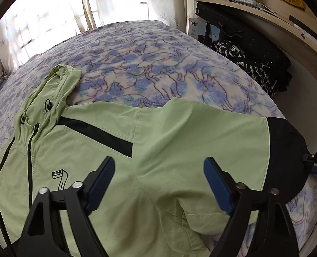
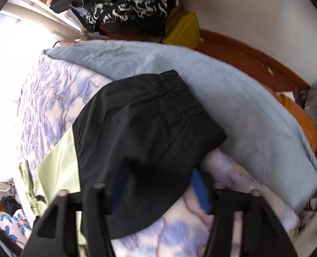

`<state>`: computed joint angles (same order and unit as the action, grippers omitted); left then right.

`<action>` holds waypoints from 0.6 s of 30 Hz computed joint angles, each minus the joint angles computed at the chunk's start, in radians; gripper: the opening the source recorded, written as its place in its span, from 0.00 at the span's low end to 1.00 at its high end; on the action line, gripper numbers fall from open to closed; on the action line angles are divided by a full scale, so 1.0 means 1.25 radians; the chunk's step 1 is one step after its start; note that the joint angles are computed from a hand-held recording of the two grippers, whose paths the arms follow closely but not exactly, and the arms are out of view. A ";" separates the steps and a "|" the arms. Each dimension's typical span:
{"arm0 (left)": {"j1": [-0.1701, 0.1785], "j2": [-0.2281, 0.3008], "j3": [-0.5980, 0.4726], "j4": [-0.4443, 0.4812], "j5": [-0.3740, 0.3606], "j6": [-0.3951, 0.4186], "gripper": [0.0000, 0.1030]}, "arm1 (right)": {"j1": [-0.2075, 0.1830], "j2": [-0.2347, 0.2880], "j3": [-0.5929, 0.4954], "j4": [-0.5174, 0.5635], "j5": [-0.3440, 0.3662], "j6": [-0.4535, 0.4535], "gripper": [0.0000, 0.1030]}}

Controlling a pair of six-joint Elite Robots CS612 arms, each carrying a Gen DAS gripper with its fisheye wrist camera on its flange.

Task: Fold large clothes
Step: 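Grasp the black sleeve cuff of the jacket with the right tool, then carry the sleeve across the jacket front with the right tool while the left tool grasps its cuff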

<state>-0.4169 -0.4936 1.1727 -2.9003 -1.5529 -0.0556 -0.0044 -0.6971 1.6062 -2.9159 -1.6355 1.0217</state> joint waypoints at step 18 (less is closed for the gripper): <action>0.093 -0.057 0.060 0.001 -0.053 -0.078 0.52 | 0.199 0.114 -0.277 -0.133 0.031 -0.567 0.04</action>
<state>-0.3012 -0.5652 1.2477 -2.8989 -1.6188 -0.1530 0.2440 -0.5548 1.2600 -3.0823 -1.5972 0.3132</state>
